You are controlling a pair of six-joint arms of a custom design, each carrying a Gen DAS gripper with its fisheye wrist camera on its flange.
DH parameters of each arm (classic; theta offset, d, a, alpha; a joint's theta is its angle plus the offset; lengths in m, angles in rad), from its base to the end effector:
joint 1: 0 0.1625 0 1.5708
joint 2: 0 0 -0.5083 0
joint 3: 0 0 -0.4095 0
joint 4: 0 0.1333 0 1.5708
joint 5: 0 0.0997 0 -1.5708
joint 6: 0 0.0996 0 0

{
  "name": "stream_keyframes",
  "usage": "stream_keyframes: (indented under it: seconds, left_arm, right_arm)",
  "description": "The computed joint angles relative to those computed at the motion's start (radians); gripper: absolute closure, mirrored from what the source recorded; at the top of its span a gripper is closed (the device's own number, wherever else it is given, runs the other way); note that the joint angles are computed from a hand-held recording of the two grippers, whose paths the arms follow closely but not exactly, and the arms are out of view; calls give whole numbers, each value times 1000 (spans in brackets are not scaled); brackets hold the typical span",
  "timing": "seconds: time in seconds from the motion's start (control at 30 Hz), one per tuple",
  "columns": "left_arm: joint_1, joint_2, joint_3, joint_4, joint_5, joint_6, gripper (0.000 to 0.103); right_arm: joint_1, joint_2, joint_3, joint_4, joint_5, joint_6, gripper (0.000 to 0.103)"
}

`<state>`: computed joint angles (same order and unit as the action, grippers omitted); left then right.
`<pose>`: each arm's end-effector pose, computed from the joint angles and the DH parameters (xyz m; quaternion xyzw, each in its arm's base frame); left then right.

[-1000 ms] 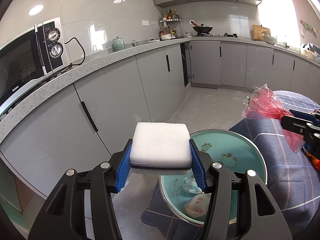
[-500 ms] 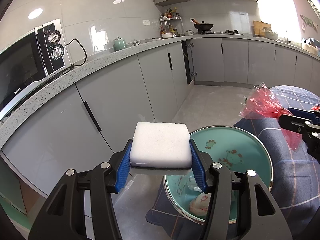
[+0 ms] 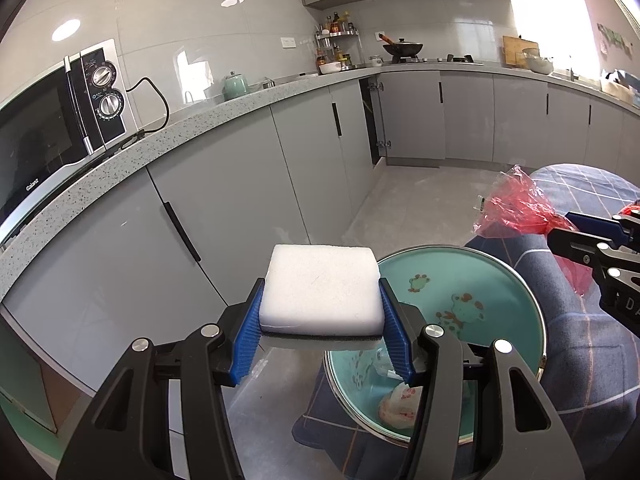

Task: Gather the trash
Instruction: 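Carry the sponge block and pink cellophane over the teal bin, then open the right tool to drop the cellophane while the left tool releases the sponge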

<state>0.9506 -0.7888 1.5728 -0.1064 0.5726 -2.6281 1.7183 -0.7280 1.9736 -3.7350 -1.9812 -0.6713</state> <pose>-0.1882 -0.6369 0.1225 0.2508 0.7791 -0.4017 0.4109 0.1871 -0.6226 0.1365 0.2665 -0.8410 0.3719 0.2888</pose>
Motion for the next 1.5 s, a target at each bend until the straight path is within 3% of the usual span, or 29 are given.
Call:
stream_keyframes:
  seconds: [0.13,0.77,0.83,0.9,1.0,1.5]
  left_arm:
    - [2,7,-7,8,-8,5,49]
    - [8,32,-24,53,16,-13,47]
    - [7,36,-24,58,25,-13,46]
    - [6,38,-20,45,21,-4,41]
    - [12,44,-33,69,30,-19,40]
    - [13,44,-31,76,32,-40,34]
  right_arm:
    - [6,14,-4,-27,-20,-39,80]
    - [-6,32,-25,30,-21,-47,78]
    - [-10,34,-25,34,-16,-44,76]
    - [-14,34,-23,34,-7,-43,63]
    - [-19,32,-23,40,-6,-32,59]
    - [-27,6,12,-2,-11,-8,54]
